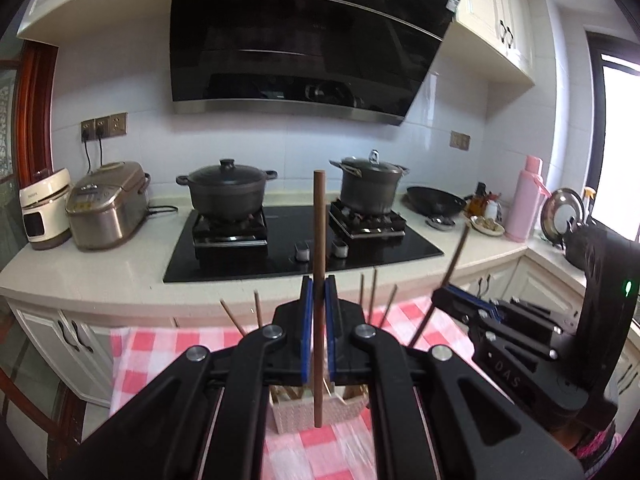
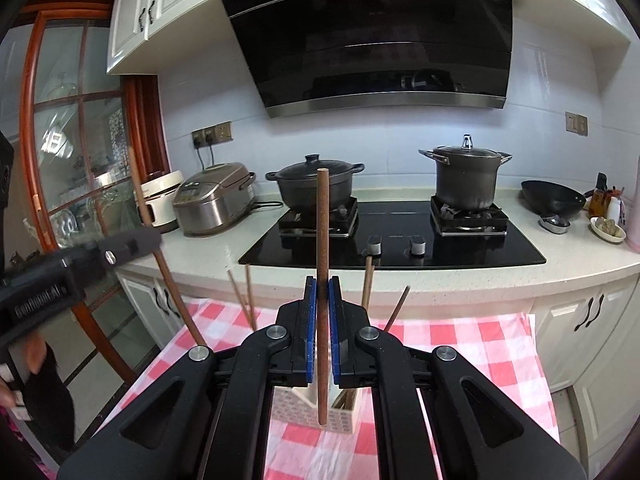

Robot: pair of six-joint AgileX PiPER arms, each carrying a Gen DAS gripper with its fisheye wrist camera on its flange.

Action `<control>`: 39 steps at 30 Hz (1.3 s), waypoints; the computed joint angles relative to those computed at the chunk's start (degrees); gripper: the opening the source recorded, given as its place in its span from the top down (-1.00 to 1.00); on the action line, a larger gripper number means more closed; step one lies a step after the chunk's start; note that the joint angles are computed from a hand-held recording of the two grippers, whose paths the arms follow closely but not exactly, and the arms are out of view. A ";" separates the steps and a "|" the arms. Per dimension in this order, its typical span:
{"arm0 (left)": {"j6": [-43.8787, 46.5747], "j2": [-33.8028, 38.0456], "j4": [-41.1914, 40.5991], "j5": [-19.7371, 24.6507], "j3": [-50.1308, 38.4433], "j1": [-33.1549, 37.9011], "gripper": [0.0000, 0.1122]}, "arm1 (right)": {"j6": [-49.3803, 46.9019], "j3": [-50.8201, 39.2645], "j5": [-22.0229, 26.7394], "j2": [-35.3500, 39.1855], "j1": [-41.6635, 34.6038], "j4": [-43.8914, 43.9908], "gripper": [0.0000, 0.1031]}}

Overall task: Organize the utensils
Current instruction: 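Lower the chopsticks into the caddy and open both tools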

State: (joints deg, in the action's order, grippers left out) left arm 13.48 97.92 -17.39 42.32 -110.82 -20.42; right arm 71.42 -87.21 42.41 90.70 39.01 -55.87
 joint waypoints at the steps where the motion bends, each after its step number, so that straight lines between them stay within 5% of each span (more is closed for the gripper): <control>1: -0.89 1.90 0.67 1.24 -3.43 0.09 0.89 | -0.66 -0.66 -0.77 0.70 -1.09 0.91 0.88; 8: -5.73 15.79 5.89 10.39 -26.49 -0.17 0.89 | -3.86 -2.92 -3.67 4.55 -5.11 5.10 0.88; 20: -2.54 25.26 3.26 17.10 -29.88 1.03 0.89 | -15.92 -9.85 -0.61 12.79 -6.93 16.91 0.88; 33: 0.28 21.92 1.36 7.70 -11.96 2.32 0.86 | -12.30 -7.90 -1.88 15.36 -7.49 15.62 0.77; 37: -0.17 19.94 1.91 4.89 -8.28 2.47 0.42 | -8.60 -4.71 -1.87 12.85 -6.20 11.37 0.77; 39: -0.50 17.35 1.91 1.69 -4.48 2.80 0.16 | -5.62 -1.79 -2.59 10.46 -5.49 8.23 0.55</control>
State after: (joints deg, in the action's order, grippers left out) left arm 12.98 115.27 -15.48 44.01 -115.30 -17.62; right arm 65.80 -89.00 39.82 101.16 33.53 -47.64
